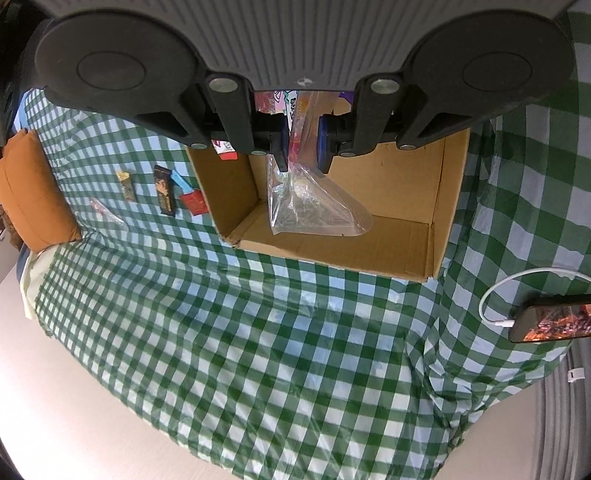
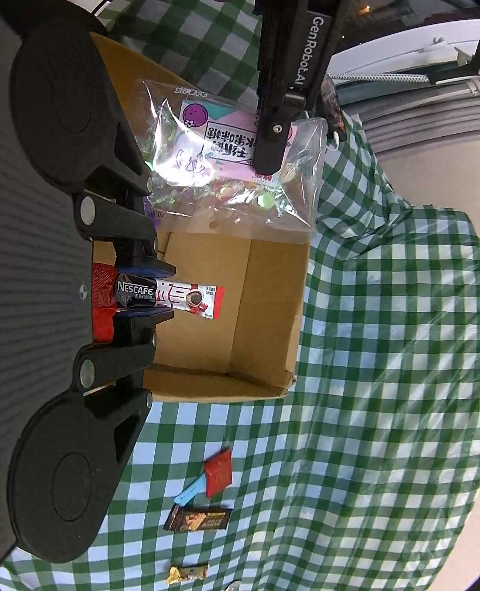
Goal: Organize snacks
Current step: 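Carry the candy bag and Nescafé stick with both tools over the box, then open both tools to drop the candy bag and Nescafé stick into box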
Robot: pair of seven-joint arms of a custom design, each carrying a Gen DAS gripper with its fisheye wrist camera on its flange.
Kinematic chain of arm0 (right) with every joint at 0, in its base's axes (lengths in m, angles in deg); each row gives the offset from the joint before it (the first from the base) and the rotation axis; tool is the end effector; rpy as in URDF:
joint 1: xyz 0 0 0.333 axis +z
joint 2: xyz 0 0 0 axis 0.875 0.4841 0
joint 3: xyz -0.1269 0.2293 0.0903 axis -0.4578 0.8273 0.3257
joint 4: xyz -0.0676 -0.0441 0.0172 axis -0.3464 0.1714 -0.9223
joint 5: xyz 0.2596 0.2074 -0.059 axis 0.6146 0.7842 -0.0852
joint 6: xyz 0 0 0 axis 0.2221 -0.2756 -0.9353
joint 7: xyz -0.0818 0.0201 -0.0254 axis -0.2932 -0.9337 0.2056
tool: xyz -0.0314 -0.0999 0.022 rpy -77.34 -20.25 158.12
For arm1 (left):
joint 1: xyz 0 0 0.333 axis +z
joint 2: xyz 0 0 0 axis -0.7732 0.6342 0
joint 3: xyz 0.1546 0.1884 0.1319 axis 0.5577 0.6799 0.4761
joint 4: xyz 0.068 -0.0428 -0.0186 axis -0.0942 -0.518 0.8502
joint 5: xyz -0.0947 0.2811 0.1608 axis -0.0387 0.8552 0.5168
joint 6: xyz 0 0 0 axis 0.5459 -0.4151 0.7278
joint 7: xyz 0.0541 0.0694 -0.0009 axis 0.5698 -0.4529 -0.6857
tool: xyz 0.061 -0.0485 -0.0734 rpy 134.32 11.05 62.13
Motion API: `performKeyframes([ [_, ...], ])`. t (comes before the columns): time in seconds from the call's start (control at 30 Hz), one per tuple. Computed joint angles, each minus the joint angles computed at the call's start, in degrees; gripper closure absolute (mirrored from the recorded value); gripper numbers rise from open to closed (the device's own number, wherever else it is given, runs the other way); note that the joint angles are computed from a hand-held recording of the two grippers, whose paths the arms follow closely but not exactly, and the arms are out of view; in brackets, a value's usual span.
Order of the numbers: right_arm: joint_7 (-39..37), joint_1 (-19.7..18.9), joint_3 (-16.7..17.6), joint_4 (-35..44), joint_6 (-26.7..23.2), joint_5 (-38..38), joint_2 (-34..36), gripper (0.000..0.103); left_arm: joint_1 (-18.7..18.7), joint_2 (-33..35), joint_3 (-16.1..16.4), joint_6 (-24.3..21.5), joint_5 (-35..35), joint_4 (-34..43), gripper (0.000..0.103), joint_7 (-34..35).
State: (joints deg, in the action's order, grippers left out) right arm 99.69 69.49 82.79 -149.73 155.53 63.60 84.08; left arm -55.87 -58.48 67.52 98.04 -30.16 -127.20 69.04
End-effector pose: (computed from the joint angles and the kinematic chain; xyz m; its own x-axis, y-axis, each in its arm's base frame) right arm 0.5929 0.1448 0.6309 0.5531 -0.8316 -0.0496 -0.6001 -0.3564 -0.7161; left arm 0.5534 -0.1235 0.6497 0.2024 -0.9361 0.2878 -0.6833 -0.3455 -0.6432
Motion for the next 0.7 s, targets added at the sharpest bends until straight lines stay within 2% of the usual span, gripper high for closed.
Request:
performKeyframes([
  [0.17, 1.2, 0.5, 0.4, 2.5, 0.7, -1.1, 3.3, 0.084, -0.1, 2.9, 0.5, -1.1, 0.6, 2.3, 0.088, 0.5],
  [0.3, 2.0, 0.3, 1.1, 3.1, 2.0, -0.7, 5.0, 0.081, -0.6, 5.9, 1.0, -4.8, 1.5, 6.1, 0.084, 0.8],
  [0.33, 2.1, 0.2, 1.3, 3.0, 2.8, -0.3, 5.2, 0.075, -0.9, 6.6, 1.2, -6.0, 2.0, 7.2, 0.074, 0.2],
  [0.37, 2.5, 0.0, 1.4, 4.3, 1.8, -0.2, 5.8, 0.057, -1.2, 6.7, 1.5, -6.6, 2.8, 7.6, 0.063, -1.0],
  [0.43, 4.2, 0.2, 1.3, 4.3, 3.0, -0.6, 5.6, 0.039, -1.5, 5.0, 1.7, -5.5, 4.1, 5.9, 0.017, -2.5],
  [0.5, 3.9, -0.2, 1.4, 3.1, 4.0, -0.5, 4.2, 0.036, -2.3, 1.9, 1.8, -4.6, 9.0, 2.7, 0.0, -6.3],
  [0.57, 4.4, -0.4, 0.9, 0.6, 3.7, -1.0, 1.5, 0.026, -2.4, -1.7, 1.1, -5.2, 12.6, -0.7, 0.0, -8.7],
  [0.63, 4.4, -1.0, 0.3, -2.8, 2.0, 0.1, -2.2, 0.021, -1.8, -6.0, -0.1, -7.0, 12.1, -4.5, 0.0, -9.0],
  [0.7, 3.2, -1.3, -0.4, -7.9, 0.4, 1.9, -7.1, 0.02, -1.2, -11.0, -1.7, -8.7, 12.3, -9.2, 0.0, -12.5],
])
